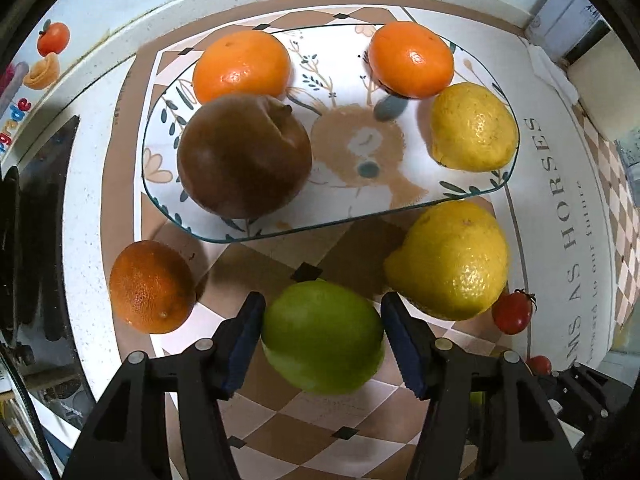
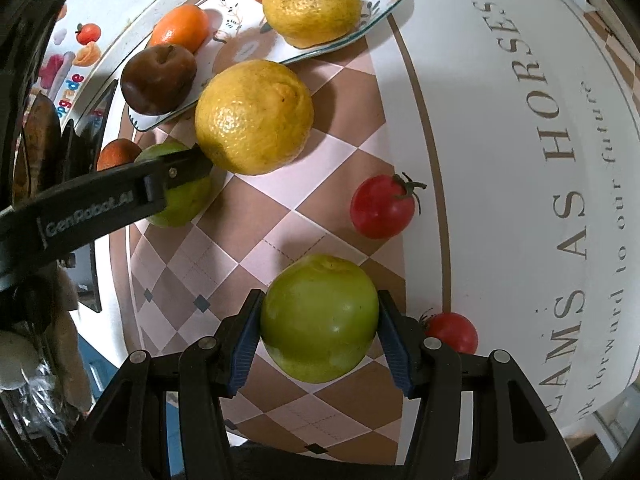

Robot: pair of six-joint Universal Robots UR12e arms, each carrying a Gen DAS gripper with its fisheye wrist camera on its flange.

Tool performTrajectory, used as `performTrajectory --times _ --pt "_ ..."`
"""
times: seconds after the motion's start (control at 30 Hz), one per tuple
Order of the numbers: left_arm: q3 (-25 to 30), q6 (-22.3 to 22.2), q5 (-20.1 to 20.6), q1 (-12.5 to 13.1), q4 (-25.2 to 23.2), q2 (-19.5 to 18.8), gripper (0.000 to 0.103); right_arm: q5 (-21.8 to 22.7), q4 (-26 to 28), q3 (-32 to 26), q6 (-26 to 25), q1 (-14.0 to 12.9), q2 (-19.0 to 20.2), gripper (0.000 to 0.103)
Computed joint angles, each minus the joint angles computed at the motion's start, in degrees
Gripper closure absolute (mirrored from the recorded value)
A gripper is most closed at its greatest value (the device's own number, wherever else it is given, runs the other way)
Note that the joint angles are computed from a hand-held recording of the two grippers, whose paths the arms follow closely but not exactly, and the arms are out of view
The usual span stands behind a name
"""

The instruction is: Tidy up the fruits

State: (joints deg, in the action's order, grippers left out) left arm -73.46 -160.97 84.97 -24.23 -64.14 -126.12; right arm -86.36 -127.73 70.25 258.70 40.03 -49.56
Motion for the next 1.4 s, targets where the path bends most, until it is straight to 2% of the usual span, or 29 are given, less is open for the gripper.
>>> performTrajectory --times 0.2,0.37,0.5,0.53,0.73,0.8,0.9,0.97,1.0,1.07,1.17,1.3,1.4 --pt "0.3 2.5 -1.9 1.2 -2.6 0.2 0.044 -0.3 1.3 -0.7 -0.8 0.1 0.2 0.044" --pt "2.0 4.4 -0.2 1.1 -4.9 -1.1 0.040 0.1 1.8 -1.1 -0.6 0.0 0.4 0.044" --pt "1.0 4.4 -0.7 1.4 -4.0 -0.8 0.040 -0.3 2.7 -1.7 -1.2 0.1 0.7 0.044" --pt "0.7 4.2 -0.9 1.5 -3.5 -0.7 0.043 -0.5 3.2 -2.1 -1.6 0.2 0.9 0.044" --pt "-2.5 4.4 -0.4 1.6 1.1 1.1 0.044 -1.7 6.3 -4.6 -3.2 0.8 1.9 0.045" --pt "-3.7 4.6 -0.3 1.6 2.6 2.0 0.044 -1.6 5.4 -4.3 -2.5 0.8 1.8 0.045" --pt "-4.5 3.9 -2.4 2.1 2.2 3.2 0.044 -0.9 1.3 -2.5 -0.2 0.7 0.9 0.045" --pt "-4.5 2.7 -4.7 2.8 0.4 4.0 0.044 -0.9 -1.1 -1.5 0.9 0.5 0.3 0.045" --pt "-4.3 1.5 -6.7 3.4 -1.3 4.3 0.044 -0.9 -1.1 -1.5 0.9 0.5 0.3 0.045" --pt "-3.7 -1.1 -11.2 4.7 -4.7 4.7 0.044 -1.7 -5.1 -0.3 1.9 0.0 -0.8 0.045" --pt "-2.4 -4.5 -16.6 6.5 -8.2 4.9 0.044 -2.6 -7.6 -0.5 1.6 -0.8 -1.2 0.046" --pt "0.4 -7.9 -19.0 7.6 -8.7 4.1 0.044 -3.9 -7.7 -3.2 -1.6 -2.3 -0.4 0.045" --pt "3.9 -9.6 -17.7 7.8 -7.5 2.5 0.044 -5.1 -4.7 -6.4 -5.1 -3.6 0.9 0.045"
